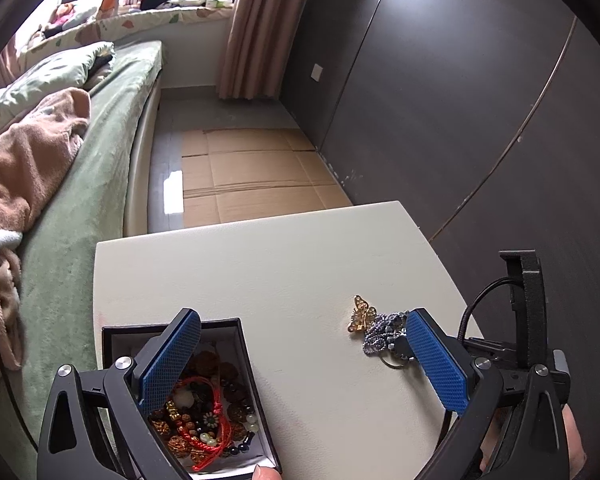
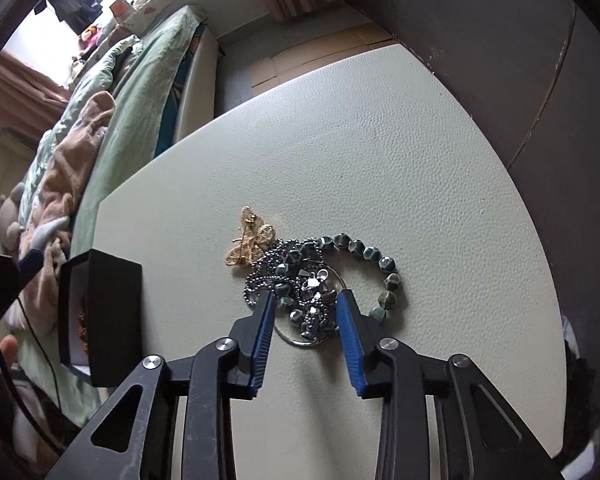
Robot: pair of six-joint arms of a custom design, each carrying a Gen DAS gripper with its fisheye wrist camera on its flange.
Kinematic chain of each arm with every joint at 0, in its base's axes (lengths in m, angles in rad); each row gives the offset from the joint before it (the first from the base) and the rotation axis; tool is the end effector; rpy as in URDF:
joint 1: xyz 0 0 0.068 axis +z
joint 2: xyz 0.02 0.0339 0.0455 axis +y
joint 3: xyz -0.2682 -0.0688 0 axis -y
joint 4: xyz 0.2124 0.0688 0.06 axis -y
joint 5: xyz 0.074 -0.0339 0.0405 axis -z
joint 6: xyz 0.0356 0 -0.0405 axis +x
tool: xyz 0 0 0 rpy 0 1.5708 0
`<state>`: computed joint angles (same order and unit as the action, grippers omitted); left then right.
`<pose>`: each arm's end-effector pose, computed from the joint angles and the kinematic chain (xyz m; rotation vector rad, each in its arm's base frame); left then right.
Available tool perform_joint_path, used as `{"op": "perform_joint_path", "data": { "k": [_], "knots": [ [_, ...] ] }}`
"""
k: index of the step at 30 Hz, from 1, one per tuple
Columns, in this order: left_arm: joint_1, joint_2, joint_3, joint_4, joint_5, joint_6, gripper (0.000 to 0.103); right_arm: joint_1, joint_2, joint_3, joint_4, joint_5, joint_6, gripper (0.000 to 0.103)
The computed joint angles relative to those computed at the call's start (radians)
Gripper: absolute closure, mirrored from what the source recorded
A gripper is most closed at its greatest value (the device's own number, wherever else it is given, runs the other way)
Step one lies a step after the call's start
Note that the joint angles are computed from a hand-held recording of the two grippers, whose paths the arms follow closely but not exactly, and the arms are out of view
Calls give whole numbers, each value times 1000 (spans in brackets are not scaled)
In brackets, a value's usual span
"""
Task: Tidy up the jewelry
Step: 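Grasp the silver chain of the butterfly pendant with the right tool and lift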
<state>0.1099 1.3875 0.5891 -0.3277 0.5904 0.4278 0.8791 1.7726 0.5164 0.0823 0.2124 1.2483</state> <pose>0.2078 0.0030 0.1734 0.5662 2.4449 -0.5836 0.1580 0.1790 0.0925 0.5618 2.6882 0.3405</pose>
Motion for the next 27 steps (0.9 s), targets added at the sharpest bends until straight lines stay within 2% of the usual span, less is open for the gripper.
{"op": "perform_joint_path", "data": {
  "k": [3, 8, 9, 19, 22, 27],
  "knots": [
    [3, 0, 1, -7, 2, 3, 1, 12, 24, 50, -85, 32, -10, 83],
    [3, 5, -3, -9, -3, 4, 1, 17, -15, 10, -63, 36, -5, 86],
    [1, 0, -6, -9, -5, 4, 1, 25, -37, -1, -64, 50, 3, 91],
    [-51, -27, -47, 19, -21, -33, 1, 151, -430, -143, -97, 256, 105, 91],
    [-48, -39, -56, 19, -16, -38, 1, 203, -501, -135, -128, 324, 123, 91],
    [-21, -55, -54, -1, 0, -17, 1, 257, -536, -96, -128, 406, 110, 91]
  ]
}}
